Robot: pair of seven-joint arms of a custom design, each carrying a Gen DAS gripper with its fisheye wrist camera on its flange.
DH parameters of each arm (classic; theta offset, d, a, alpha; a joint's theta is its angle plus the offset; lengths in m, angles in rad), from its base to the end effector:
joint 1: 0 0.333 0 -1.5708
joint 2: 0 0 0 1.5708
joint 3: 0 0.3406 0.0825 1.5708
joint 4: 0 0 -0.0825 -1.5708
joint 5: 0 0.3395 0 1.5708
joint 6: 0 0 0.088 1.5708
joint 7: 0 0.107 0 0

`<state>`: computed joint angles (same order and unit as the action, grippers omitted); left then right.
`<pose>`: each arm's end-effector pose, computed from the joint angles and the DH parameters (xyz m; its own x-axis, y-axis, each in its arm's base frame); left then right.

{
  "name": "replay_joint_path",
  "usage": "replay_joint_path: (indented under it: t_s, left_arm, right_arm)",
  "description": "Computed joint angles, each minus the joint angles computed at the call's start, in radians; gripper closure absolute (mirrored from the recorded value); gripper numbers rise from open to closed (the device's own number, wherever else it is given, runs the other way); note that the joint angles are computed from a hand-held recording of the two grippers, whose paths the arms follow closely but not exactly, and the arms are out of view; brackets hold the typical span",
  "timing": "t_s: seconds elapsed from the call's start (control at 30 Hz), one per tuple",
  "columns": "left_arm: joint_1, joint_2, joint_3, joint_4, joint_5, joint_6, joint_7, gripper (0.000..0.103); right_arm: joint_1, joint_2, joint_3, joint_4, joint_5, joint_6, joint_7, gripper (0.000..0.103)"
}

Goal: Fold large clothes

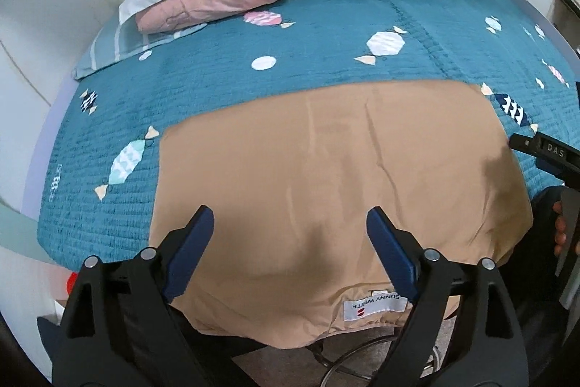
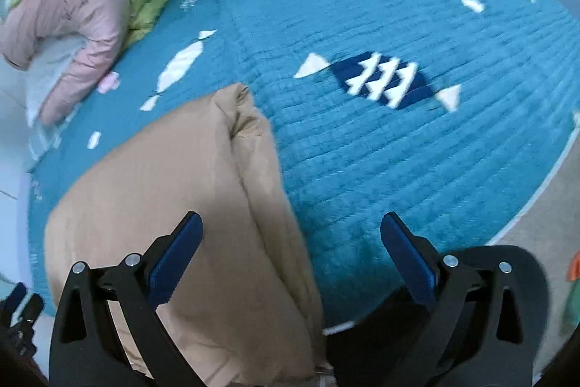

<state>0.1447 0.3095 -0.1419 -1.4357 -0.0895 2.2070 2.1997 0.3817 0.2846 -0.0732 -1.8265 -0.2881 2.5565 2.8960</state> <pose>0.6566 0.0147 0.6000 -0.5053 -0.8489 -0.1548 -0.7365 0.5178 -0.4353 0.6009 0.2007 0.4740 -0.6390 -0.6990 -0.3211 -0.6047 0.7145 -0.3520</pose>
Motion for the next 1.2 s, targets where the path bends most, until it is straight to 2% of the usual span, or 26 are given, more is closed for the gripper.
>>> replay_joint_path:
  t_s: [0.17,0.23,0.3,0.33,0.47,0.53,0.6,0.63,0.67,0.7,0.77,0.83,0.9,0.93,1.0,1.07,1.1,1.17,1.2]
  left_arm:
    - [0.013,0.028,-0.018,0.050,-0.062,-0.063,0.015,0.013]
    - [0.015,0.024,-0.021,0.039,-0.086,-0.043,0.008,0.013]
    - [0.013,0.016,-0.023,0.019,-0.097,-0.011,0.008,0.013]
    - [0.009,0.013,-0.022,0.010,-0.095,0.006,0.005,0.013]
    - [-0.010,0.014,-0.016,0.004,-0.057,0.026,-0.019,0.013]
    - [-0.005,0.021,-0.022,0.019,-0.070,0.001,-0.015,0.013]
    - [0.003,0.038,-0.030,0.057,-0.096,-0.059,-0.009,0.013]
    - [0.003,0.042,-0.030,0.064,-0.100,-0.069,-0.010,0.013]
    - [0.002,0.042,-0.030,0.062,-0.098,-0.064,-0.007,0.013]
    - [-0.003,0.037,-0.027,0.050,-0.088,-0.045,-0.006,0.013]
    - [-0.010,0.039,-0.023,0.047,-0.070,-0.034,-0.010,0.013]
    - [-0.019,0.062,-0.020,0.091,-0.048,-0.085,-0.030,0.013]
    - [-0.022,0.078,-0.022,0.116,-0.041,-0.111,-0.042,0.013]
    - [-0.022,0.084,-0.024,0.124,-0.041,-0.117,-0.045,0.013]
    - [-0.024,0.105,-0.027,0.160,-0.038,-0.144,-0.052,0.013]
    - [-0.030,0.136,-0.029,0.216,-0.034,-0.185,-0.073,0.013]
    - [-0.034,0.157,-0.030,0.253,-0.032,-0.203,-0.088,0.013]
    - [-0.047,0.197,-0.026,0.320,-0.010,-0.226,-0.120,0.013]
    - [-0.057,0.230,-0.026,0.376,0.004,-0.246,-0.132,0.013]
  right_arm:
    - [-0.054,0.013,0.043,-0.047,0.163,0.129,-0.102,0.008]
    - [-0.074,0.022,0.064,-0.061,0.245,0.187,-0.174,0.010]
    - [-0.116,0.040,0.117,-0.065,0.364,0.243,-0.307,0.016]
    - [-0.145,0.055,0.156,-0.061,0.452,0.261,-0.390,0.029]
    - [-0.137,0.067,0.151,-0.066,0.539,0.289,-0.460,0.031]
    - [-0.149,0.064,0.169,-0.089,0.625,0.332,-0.513,0.031]
    - [-0.174,0.049,0.213,-0.128,0.728,0.417,-0.581,0.036]
    - [-0.213,0.049,0.272,-0.137,0.815,0.467,-0.665,0.048]
    - [-0.261,0.049,0.345,-0.142,0.920,0.508,-0.774,0.054]
    - [-0.283,0.048,0.383,-0.142,0.954,0.533,-0.831,0.055]
    - [-0.261,0.043,0.367,-0.130,0.938,0.517,-0.871,0.063]
    - [-0.237,0.055,0.344,-0.101,0.940,0.466,-0.897,0.063]
    - [-0.170,0.070,0.252,-0.065,0.886,0.373,-0.830,0.048]
    - [-0.160,0.084,0.237,-0.050,0.888,0.346,-0.821,0.040]
    - [-0.144,0.085,0.222,-0.043,0.888,0.346,-0.837,0.039]
    - [-0.125,0.077,0.201,-0.052,0.879,0.350,-0.829,0.053]
    - [-0.130,0.073,0.209,-0.059,0.898,0.364,-0.840,0.056]
    - [-0.155,0.061,0.251,-0.081,0.970,0.423,-0.903,0.071]
    - [-0.154,0.054,0.251,-0.089,0.977,0.437,-0.920,0.072]
